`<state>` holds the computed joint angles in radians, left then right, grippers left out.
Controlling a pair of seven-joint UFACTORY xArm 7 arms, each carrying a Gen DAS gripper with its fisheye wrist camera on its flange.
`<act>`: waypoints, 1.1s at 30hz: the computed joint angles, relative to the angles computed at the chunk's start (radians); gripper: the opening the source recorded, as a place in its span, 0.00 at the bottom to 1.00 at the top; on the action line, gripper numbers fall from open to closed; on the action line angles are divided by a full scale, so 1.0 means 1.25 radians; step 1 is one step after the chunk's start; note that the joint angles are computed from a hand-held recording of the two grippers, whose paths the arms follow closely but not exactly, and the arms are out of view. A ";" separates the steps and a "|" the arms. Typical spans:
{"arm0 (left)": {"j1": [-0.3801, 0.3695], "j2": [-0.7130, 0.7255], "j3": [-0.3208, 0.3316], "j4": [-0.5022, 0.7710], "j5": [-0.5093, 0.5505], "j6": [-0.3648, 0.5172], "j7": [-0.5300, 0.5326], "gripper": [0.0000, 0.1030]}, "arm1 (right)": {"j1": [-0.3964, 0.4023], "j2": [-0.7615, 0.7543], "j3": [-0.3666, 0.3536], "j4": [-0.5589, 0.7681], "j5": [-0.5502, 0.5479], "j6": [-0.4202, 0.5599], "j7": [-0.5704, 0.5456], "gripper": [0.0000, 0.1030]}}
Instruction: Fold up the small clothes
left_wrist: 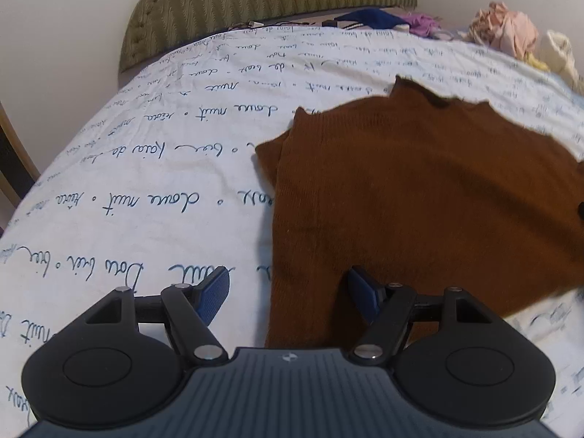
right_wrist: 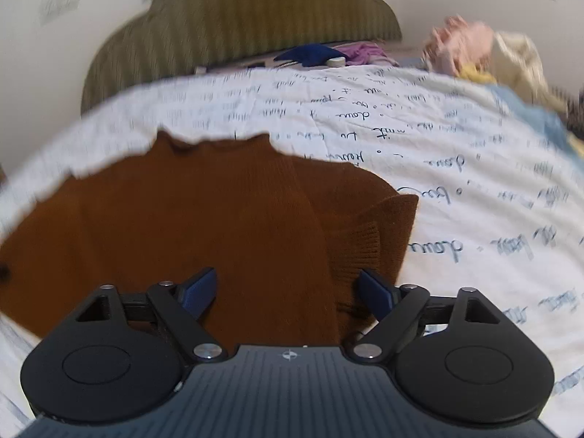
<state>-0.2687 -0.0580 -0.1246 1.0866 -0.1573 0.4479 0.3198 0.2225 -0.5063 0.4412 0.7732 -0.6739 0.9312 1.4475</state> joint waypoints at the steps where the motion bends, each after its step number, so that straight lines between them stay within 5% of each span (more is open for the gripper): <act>1: 0.001 -0.001 0.000 -0.004 0.008 -0.003 -0.004 0.71 | 0.002 0.009 0.008 0.007 -0.003 0.019 -0.014 0.67; 4: 0.003 -0.009 0.002 -0.009 0.008 0.004 -0.013 0.71 | 0.008 -0.010 0.003 -0.004 -0.012 0.007 -0.001 0.44; 11: -0.001 -0.007 -0.009 -0.005 0.059 -0.014 -0.055 0.70 | -0.031 -0.016 -0.058 -0.021 0.003 -0.124 -0.029 0.43; 13: -0.003 -0.004 -0.011 -0.010 0.073 -0.019 -0.063 0.70 | -0.045 0.012 -0.064 -0.009 0.017 -0.139 -0.054 0.30; 15: -0.004 -0.006 -0.009 -0.021 0.077 -0.030 -0.062 0.71 | -0.061 0.039 -0.040 0.018 0.007 -0.092 -0.062 0.08; 19: -0.003 0.000 -0.001 -0.014 0.046 -0.016 -0.046 0.75 | -0.062 0.071 0.002 0.062 -0.047 0.045 -0.041 0.04; 22: -0.001 -0.006 0.000 -0.012 0.035 -0.007 -0.050 0.74 | -0.052 0.088 0.019 0.087 -0.066 0.144 0.000 0.08; 25: -0.001 -0.013 -0.003 -0.019 0.044 -0.015 -0.055 0.74 | -0.009 0.046 -0.005 0.060 -0.086 0.067 0.061 0.21; 29: -0.002 -0.008 -0.005 -0.016 0.053 -0.007 -0.072 0.74 | 0.027 0.085 -0.003 0.083 -0.092 0.006 0.011 0.46; 33: -0.001 -0.012 -0.003 -0.016 0.049 0.002 -0.075 0.74 | 0.050 0.166 -0.005 0.131 -0.079 0.078 -0.042 0.65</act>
